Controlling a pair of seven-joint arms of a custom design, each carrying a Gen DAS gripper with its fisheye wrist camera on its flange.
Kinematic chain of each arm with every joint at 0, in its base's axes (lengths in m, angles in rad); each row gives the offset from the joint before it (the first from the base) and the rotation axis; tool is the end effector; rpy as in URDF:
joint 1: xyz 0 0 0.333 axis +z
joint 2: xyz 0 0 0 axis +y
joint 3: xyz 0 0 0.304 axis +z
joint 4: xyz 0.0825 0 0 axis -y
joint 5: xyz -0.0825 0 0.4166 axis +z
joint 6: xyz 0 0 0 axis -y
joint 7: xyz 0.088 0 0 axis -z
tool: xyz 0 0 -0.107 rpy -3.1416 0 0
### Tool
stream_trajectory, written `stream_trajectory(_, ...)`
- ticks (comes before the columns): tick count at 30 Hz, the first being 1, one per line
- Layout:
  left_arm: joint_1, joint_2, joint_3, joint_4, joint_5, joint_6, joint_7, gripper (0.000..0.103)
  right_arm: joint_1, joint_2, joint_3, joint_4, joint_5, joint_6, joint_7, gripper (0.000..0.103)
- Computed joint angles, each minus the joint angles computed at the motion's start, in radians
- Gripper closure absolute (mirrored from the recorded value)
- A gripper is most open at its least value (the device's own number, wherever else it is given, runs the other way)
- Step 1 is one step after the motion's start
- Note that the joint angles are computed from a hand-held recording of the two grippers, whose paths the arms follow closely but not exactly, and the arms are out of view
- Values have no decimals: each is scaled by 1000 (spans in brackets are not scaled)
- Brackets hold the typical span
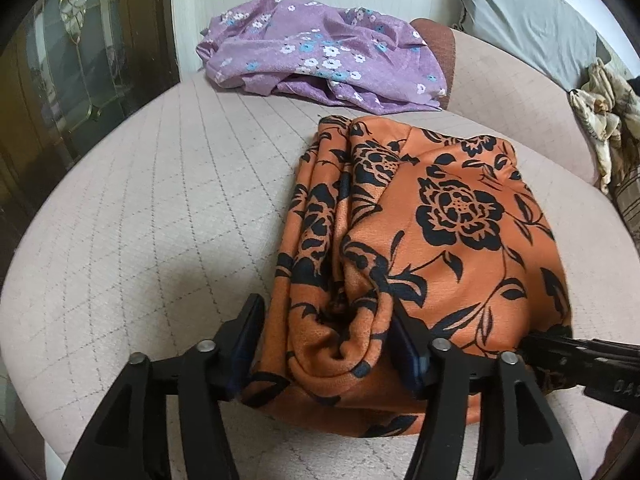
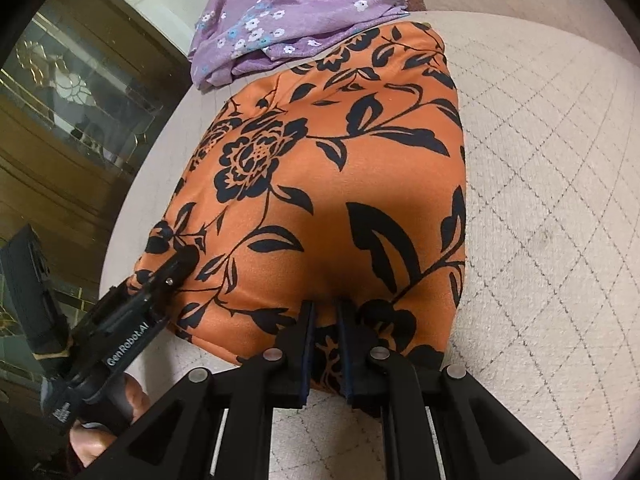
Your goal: Fold small clothes
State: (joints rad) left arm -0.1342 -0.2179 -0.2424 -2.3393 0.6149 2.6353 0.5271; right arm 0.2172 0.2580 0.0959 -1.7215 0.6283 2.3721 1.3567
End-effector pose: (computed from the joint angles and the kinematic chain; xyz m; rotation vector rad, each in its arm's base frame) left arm 0.4964 -0.2148 0.4419 -1.9823 1.6368 -0.5848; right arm 0.6611 0.2156 0.4537 -1.8873 1.6302 0.1923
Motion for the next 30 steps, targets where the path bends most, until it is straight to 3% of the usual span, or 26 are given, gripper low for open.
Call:
stream_trajectory(6, 8, -8, -9, -8, 50, -9, -54, 31, 0, -70, 10, -103, 79, 88, -54, 88)
stream_trajectory(13, 10, -48, -13, -31, 37, -9, -91, 31, -15, -203, -18, -241, 254, 91, -104, 86)
stream_trajectory(15, 21, -72, -28, -38, 71, -20, -133, 31, -11, -240, -28, -275, 268, 112, -107, 77)
stream_trajectory(16, 26, -83, -34, -42, 87, -22, -149, 31, -8, -257, -33, -290, 276, 124, -114, 62)
stream_trajectory(17, 34, -104, -43, -51, 115, -24, -178, 31, -4, -276, -38, -309, 292, 139, -125, 35)
stream_trajectory(18, 37, -116, -46, -56, 127, -23, -191, 31, 1, -294, -41, -328, 317, 161, -141, 27)
stream_trajectory(20, 48, -151, -55, -75, 161, -13, -228, 31, 16, -333, -49, -366, 386, 214, -196, 25)
stream_trajectory(30, 77, -260, -80, -121, 247, -44, -287, 31, 58, -407, -77, -407, 451, 230, -267, 25)
